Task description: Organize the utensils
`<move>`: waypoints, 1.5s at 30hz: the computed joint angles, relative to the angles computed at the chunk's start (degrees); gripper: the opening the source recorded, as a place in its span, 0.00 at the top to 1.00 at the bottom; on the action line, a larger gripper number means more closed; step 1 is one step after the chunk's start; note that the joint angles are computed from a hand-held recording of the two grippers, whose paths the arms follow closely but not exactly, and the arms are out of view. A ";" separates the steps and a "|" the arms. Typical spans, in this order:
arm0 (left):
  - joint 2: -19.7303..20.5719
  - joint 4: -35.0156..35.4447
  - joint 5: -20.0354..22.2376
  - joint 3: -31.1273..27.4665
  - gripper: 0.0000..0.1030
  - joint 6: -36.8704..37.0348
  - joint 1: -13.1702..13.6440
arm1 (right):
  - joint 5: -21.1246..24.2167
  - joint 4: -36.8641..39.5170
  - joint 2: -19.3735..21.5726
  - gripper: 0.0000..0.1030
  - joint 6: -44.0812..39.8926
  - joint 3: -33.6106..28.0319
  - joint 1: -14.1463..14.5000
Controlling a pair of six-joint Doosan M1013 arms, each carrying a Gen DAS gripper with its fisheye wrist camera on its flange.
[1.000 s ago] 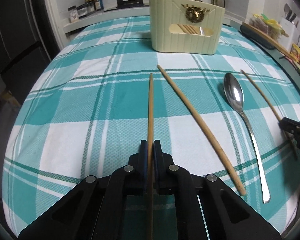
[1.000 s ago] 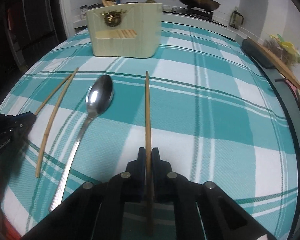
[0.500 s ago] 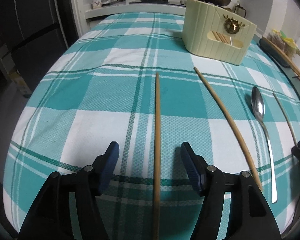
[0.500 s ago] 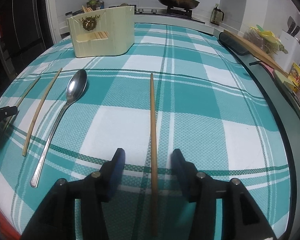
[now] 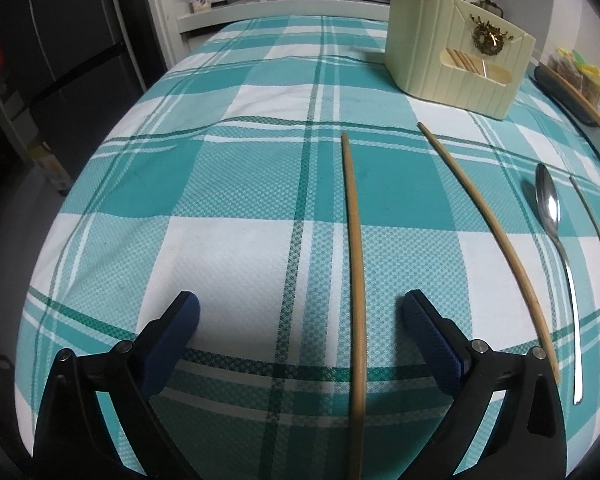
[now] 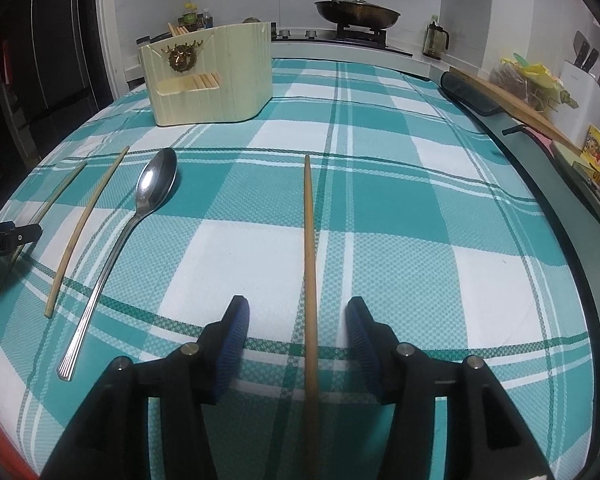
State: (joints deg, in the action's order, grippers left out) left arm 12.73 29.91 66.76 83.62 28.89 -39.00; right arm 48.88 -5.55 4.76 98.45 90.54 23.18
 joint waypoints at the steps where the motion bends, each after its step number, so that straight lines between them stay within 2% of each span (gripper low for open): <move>1: -0.03 0.05 -0.12 0.06 0.01 -0.06 0.03 | -0.11 -0.15 -0.01 0.49 0.10 0.05 0.05; 12: -0.22 0.57 -0.71 0.45 0.01 -0.60 -0.05 | -0.34 -1.06 0.00 0.49 0.57 0.14 0.26; 15: 0.09 -4.40 0.22 -1.02 0.02 4.16 1.29 | 0.76 -0.45 0.21 0.49 -0.24 -0.40 0.07; 19: -0.18 -13.25 -1.62 -2.49 0.04 12.27 4.56 | 15.73 10.40 4.41 0.50 -13.08 -8.53 -3.26; 21: 0.45 -16.79 -1.45 -3.70 0.05 15.78 5.97 | 18.04 12.44 5.68 0.50 -14.49 -11.01 -4.40; 23: 1.65 -18.16 -0.61 -5.18 0.07 18.86 6.61 | 22.20 12.95 8.03 0.50 -15.84 -14.20 -4.79; 27: 4.91 -16.37 4.37 -9.32 0.17 23.17 6.51 | 25.79 13.28 12.12 0.50 -16.49 -18.53 -4.55; 28: 5.52 -16.83 4.73 -10.29 0.20 24.23 6.70 | 25.38 13.19 12.86 0.50 -16.15 -19.29 -4.29; 30: 6.84 -17.88 5.67 -12.53 0.40 25.88 7.25 | 24.15 11.55 14.31 0.53 -16.26 -21.00 -3.44; 31: 7.40 -17.72 6.03 -13.49 0.50 26.30 7.36 | 23.45 10.14 15.09 0.69 -15.93 -21.90 -2.97; 32: 7.81 -17.53 5.87 -14.21 0.72 26.85 7.51 | 22.57 9.12 15.65 0.77 -15.21 -22.62 -2.71; 33: 8.12 -17.18 5.79 -14.71 0.93 26.86 7.59 | 22.60 8.61 16.42 0.92 -14.41 -23.59 -2.59; 36: 7.20 -16.31 3.86 -13.78 0.96 24.05 7.91 | 20.54 7.02 16.61 0.95 -11.24 -24.44 -2.39; 42: -1.69 -9.96 -9.47 -6.86 0.96 16.35 5.90 | 10.76 16.95 8.87 0.95 -15.76 -20.62 -4.38; 45: -5.35 -6.78 -14.46 -4.79 0.96 12.34 4.96 | 7.18 22.03 5.28 0.95 -18.58 -19.30 -5.43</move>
State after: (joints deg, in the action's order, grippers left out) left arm 7.38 23.13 52.29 78.83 41.23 -34.04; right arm 56.06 16.48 10.03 79.87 71.24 17.75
